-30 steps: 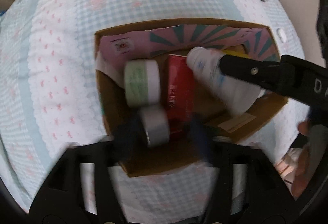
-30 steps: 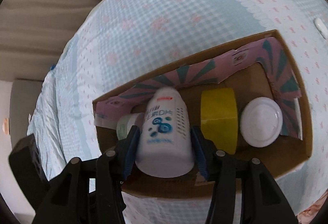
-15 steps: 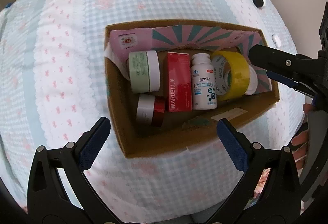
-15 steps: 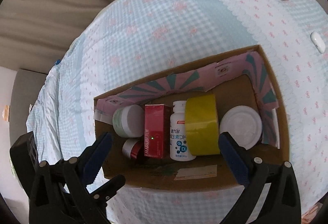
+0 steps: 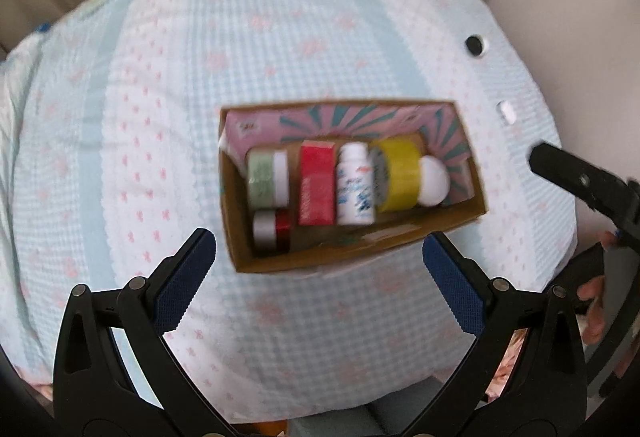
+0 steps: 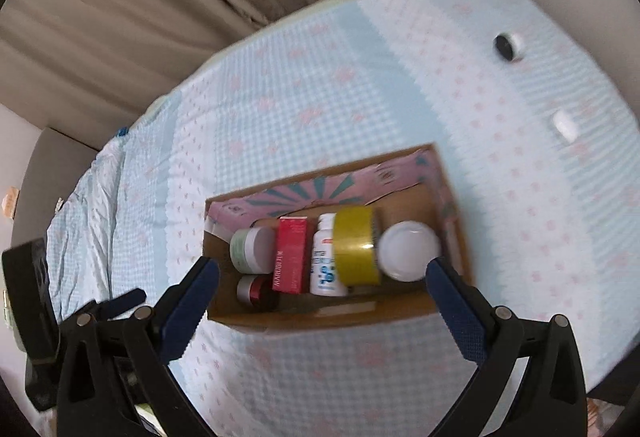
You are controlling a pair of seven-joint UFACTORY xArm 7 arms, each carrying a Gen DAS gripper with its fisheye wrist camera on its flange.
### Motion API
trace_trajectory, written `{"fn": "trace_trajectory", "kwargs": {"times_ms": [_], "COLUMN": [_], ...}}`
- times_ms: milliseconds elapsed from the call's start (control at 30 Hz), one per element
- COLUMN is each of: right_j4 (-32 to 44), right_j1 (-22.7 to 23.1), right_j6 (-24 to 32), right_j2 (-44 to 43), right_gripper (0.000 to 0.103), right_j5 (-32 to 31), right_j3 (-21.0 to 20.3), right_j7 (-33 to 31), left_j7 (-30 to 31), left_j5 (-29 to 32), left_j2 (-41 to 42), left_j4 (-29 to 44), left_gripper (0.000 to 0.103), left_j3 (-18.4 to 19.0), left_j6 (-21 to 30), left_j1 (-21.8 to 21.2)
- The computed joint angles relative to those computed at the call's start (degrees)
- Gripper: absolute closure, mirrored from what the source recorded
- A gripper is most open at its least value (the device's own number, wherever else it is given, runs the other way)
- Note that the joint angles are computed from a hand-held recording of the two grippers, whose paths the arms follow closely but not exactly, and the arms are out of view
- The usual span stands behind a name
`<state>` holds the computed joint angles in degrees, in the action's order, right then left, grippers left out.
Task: Organize rigid objects
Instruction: 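Lift both tools away from the box toward the earbud case and L'Oréal jar, then grasp the L'Oréal jar with the left tool while the right tool grasps the white earbud case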
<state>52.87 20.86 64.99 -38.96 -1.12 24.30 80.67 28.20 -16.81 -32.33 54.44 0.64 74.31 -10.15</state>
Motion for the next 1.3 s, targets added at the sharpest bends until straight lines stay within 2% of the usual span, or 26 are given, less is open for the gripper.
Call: {"fn": "trace_trajectory", "kwargs": {"times_ms": [233, 400, 500, 533, 633, 700, 800, 933, 1033, 1133, 1267, 1300], "right_j4": [6.49, 9.36, 8.21, 7.59, 5.52, 2.77, -1.69, -6.64, -10.83, -16.29, -25.48, -27.96], "right_j1": [-0.67, -2.56, -2.57, -2.43, -2.59, -2.48, -3.15, -5.22, -6.8, -8.52, -11.13, -11.8], "right_j6": [18.35, 30.84, 35.32, 36.71, 39.89, 39.78, 39.07, 36.69, 33.88, 30.28, 24.6, 23.34], "right_j2": [-8.68, -15.08, -20.19, -21.95, -26.74, -30.72, -36.44, -42.19, -45.6, -49.79, -56.49, -57.85], "right_gripper": [0.0, 0.0, 0.0, 0.0, 0.0, 0.0, 0.0, 0.0, 0.0, 0.0, 0.0, 0.0], "right_j5": [-2.1, -4.65, -6.62, -7.66, -11.61, -13.09, -14.86, -16.4, -17.91, -19.63, -22.13, -22.96], "right_j3": [-1.72, -3.53, -6.47, -7.65, -10.36, -13.19, -18.05, -22.66, -24.96, -27.23, -30.68, -31.43], "right_j7": [-7.64, -16.54, -23.06, -25.65, -32.73, -36.22, -40.08, -43.25, -45.69, -47.8, -50.32, -51.21], "left_j7": [-5.46, -12.01, -18.04, -19.46, -26.07, -28.9, -32.82, -32.87, -30.91, -26.45, -17.14, -15.71], "left_j5": [-1.57, -0.28, 2.98, 3.67, 6.11, 8.58, 15.46, 23.26, 27.05, 30.5, 31.59, 31.96], "left_j2": [-2.5, -2.06, -0.11, 0.41, 5.89, 10.0, 18.36, 31.52, 40.57, 51.75, 69.83, 72.83], "left_j4": [3.89, 6.38, 8.63, 9.11, 13.35, 16.4, 22.76, 32.8, 39.97, 49.81, 69.02, 72.62], "left_gripper": [0.0, 0.0, 0.0, 0.0, 0.0, 0.0, 0.0, 0.0, 0.0, 0.0, 0.0, 0.0], "left_j3": [-4.8, -10.78, -16.29, -17.11, -21.82, -23.86, -27.87, -30.4, -29.79, -28.55, -25.7, -25.97], "left_j6": [-1.43, -5.25, -8.75, -9.59, -12.23, -12.76, -13.61, -15.7, -16.54, -17.03, -15.31, -14.24], "left_j1": [-3.54, -7.61, -9.57, -10.26, -12.09, -13.16, -14.69, -19.03, -22.99, -27.76, -34.98, -35.73]}}
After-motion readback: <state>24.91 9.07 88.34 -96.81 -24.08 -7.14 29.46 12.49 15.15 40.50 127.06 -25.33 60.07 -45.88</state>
